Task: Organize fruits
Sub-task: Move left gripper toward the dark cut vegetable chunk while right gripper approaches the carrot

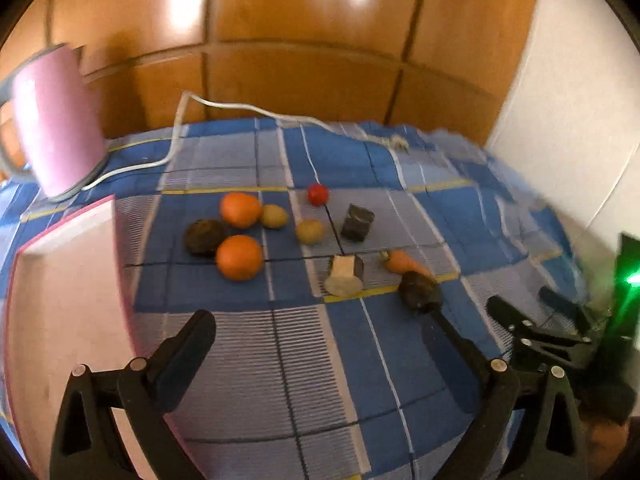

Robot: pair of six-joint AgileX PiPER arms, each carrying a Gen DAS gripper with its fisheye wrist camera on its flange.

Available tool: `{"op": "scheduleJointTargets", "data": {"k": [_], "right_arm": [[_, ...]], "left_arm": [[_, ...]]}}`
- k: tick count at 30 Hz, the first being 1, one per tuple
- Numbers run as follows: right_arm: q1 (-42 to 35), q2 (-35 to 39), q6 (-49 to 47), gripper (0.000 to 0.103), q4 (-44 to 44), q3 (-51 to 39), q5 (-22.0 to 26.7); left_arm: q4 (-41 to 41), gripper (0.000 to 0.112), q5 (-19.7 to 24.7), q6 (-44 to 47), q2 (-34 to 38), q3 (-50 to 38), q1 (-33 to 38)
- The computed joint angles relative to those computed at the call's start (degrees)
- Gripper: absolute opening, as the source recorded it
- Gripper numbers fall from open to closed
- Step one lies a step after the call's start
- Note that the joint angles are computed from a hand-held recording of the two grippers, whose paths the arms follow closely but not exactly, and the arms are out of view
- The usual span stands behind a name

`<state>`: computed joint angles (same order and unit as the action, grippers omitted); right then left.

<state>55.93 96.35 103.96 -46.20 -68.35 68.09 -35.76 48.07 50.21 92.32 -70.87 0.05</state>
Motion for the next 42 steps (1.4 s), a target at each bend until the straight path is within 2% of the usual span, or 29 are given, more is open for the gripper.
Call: {"op": "scheduleJointTargets", "data": {"k": [3, 7, 9, 11, 13, 15, 16, 21, 23, 28, 32, 37, 38, 42], "right_arm": [[0.1, 0.1, -0.6, 0.103, -0.2, 0.1, 0.5], [-0.1, -0.3, -0.7, 0.103, -0.2, 0.9, 0.6], [-0.5, -0.6, -0.7, 0.103, 0.2, 1.6, -0.2], [-1.0, -0.8, -0.8, 0.102, 0.5, 2.3, -1.2], [-1.2, -1.1, -0.7, 0.102, 0.7, 2.8, -1.6], [-1.3, -1.3, -0.6, 0.102, 0.8, 3.4, -2.1], [-1.3, -1.4, -0.5, 0.102, 0.7, 3.6, -2.3], [-2.5, -2.1, -0.8, 0.094, 2.1, 5.3, -6.2], [-2.6, -2.2, -1.1, 0.083, 2.1, 5.7, -7.6], [-3.8, -2.6, -2.8, 0.062, 2.8, 5.7, -12.1], [-5.4, -2.3, -6.5, 0.057, 2.7, 3.6, -15.8], [-8.5, 0.2, -14.5, 0.056, 5.2, -2.1, -19.0], [-9.1, 1.0, -16.5, 0.053, 6.4, -3.4, -19.6], [-10.7, 4.8, -22.7, 0.051, 9.9, -8.9, -19.1]], "left_arm": [[3.0, 0.102, -2.3, -2.3, 2.3, -1.5, -3.7], [6.3, 0.078, 1.9, -9.0, 8.8, -8.4, -6.2], [7.1, 0.075, 2.8, -11.1, 11.6, -11.2, -7.4], [9.2, 0.071, 0.9, -13.7, 13.0, -12.0, -8.9], [10.2, 0.065, 2.1, -15.9, 15.6, -14.5, -9.7], [9.6, 0.050, 2.5, -15.9, 16.9, -15.3, -10.0], [10.1, 0.036, 1.7, -15.9, 17.1, -14.8, -10.3], [2.3, 0.036, 2.6, -7.2, 13.0, -9.2, -6.4], [-0.1, 0.036, 2.6, -3.2, 10.0, -6.0, -4.3], [-4.6, 0.036, 7.6, 0.8, 5.7, -3.3, 3.4], [-7.3, 0.036, 11.3, 2.8, 4.3, -4.3, 11.0], [-8.3, 0.035, 11.7, 1.7, 5.6, -7.1, 18.2], [-8.3, 0.035, 11.6, 1.2, 6.2, -7.9, 19.6], [-8.3, 0.034, 11.3, 0.6, 8.2, -10.0, 23.2]]}}
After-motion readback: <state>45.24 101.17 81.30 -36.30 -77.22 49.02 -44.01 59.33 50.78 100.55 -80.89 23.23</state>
